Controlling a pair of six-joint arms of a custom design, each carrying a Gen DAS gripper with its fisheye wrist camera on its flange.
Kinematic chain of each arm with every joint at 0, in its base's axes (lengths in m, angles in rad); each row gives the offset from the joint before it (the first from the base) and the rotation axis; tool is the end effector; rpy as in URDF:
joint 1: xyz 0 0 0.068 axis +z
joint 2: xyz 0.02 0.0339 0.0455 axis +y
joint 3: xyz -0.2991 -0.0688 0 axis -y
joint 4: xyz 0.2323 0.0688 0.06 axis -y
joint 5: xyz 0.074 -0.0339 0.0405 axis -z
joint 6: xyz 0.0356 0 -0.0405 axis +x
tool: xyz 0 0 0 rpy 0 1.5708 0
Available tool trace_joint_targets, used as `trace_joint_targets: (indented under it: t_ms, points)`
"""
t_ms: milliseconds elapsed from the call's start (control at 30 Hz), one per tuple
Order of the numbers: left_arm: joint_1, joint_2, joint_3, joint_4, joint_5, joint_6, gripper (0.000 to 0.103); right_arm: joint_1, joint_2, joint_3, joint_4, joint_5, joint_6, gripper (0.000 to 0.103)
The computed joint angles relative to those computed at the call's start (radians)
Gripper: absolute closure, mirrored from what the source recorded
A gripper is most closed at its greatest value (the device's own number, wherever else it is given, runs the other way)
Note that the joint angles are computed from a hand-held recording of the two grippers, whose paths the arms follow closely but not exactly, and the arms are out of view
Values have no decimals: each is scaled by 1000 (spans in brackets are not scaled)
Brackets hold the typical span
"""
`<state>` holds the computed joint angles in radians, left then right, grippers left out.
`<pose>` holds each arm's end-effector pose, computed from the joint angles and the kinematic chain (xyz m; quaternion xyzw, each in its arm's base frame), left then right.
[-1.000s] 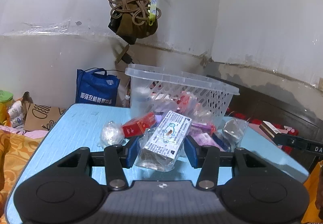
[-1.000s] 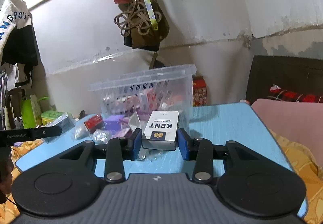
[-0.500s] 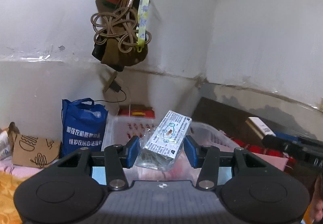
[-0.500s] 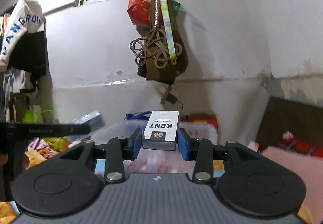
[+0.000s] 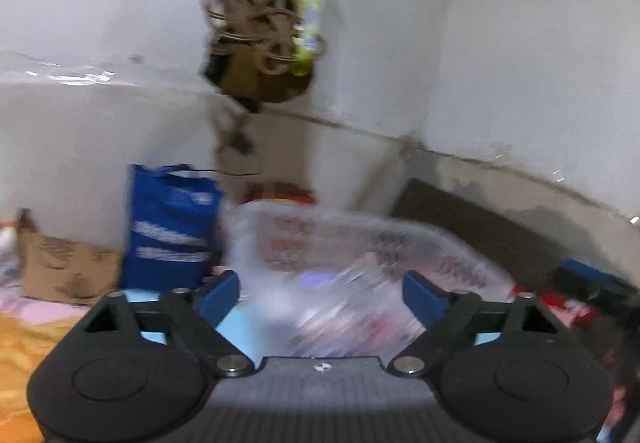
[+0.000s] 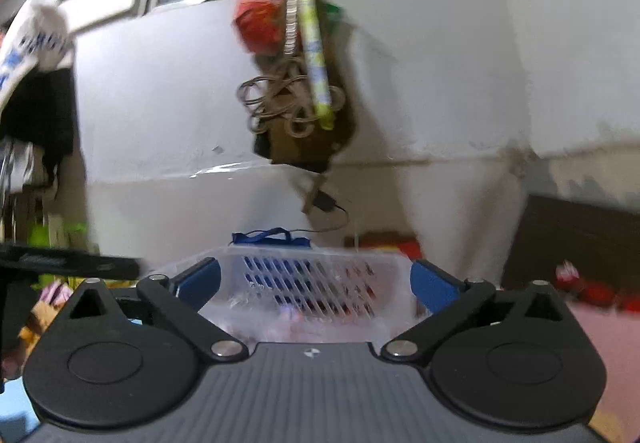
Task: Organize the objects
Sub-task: 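Carry both items over the clear basket and open both grippers, then grasp the bagged white box with the right gripper while the left grasps the clear plastic bag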
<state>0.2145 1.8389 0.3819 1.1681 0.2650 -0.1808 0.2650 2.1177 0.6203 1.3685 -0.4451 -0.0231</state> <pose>0.2844 0.0524 0.1471 -0.0786 0.7945 -0.0959 0.5944 0.3412 0.1085 0.1281 -0.2494 0.7042 0.2423 0.6191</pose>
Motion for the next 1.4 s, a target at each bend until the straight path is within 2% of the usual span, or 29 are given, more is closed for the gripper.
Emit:
trace_joint_targets:
  t_ms: [67, 100, 133, 167, 233, 267, 333, 467, 533, 600, 633, 667, 800, 833, 867, 900, 1033, 1233, 1400]
  points:
    - [59, 75, -83, 108, 13, 25, 9, -45, 33, -32, -12, -20, 19, 0]
    - [90, 111, -91, 114, 34, 32, 9, -64, 36, -31, -75, -31, 15, 0]
    - [117, 142, -93, 116, 53, 38, 9, -75, 39, -28, -126, -36, 4, 4]
    - [139, 174, -88, 119, 60, 42, 9, -82, 49, -25, -146, -34, -4, 10]
    - [159, 215, -79, 127, 58, 37, 10, -83, 57, -4, -198, -28, -33, 35]
    - [165, 231, -66, 117, 69, 37, 10, -82, 58, 15, -237, -29, -35, 41]
    - [164, 248, -35, 82, 92, 44, 10, -88, 69, 41, -285, -63, -38, 49]
    - [162, 251, -28, 35, 125, 73, 11, -64, 101, 99, -352, -32, -66, 50]
    - [139, 237, -4, -18, 83, 90, 11, -62, 112, 134, -409, -38, -64, 53]
    - [114, 214, 52, -162, 39, 111, 11, -72, 116, 129, -395, -64, -52, 57]
    - [109, 213, 77, -211, 28, 114, 11, -70, 116, 130, -396, -62, -55, 63]
    - [101, 214, 83, -209, 2, 112, 11, -66, 114, 127, -397, -51, -63, 66]
    - [62, 216, 113, -252, -87, 138, 14, -36, 113, 115, -365, 3, -84, 68]
    - [44, 214, 116, -258, -122, 156, 24, -34, 114, 100, -335, 6, -87, 68]
    - [30, 214, 108, -242, -149, 171, 51, -33, 119, 96, -310, 9, -83, 68]
    - [29, 215, 93, -211, -148, 176, 55, -34, 123, 91, -284, 7, -74, 68]
    - [69, 225, 36, -79, -68, 154, 56, -62, 145, 63, -172, -23, -9, 69]
    - [121, 270, -15, 105, 13, 76, 56, -46, 148, 66, -161, 0, -28, 69]
    - [131, 287, -24, 157, 32, 60, 56, -45, 167, 26, -49, 11, -23, 69]
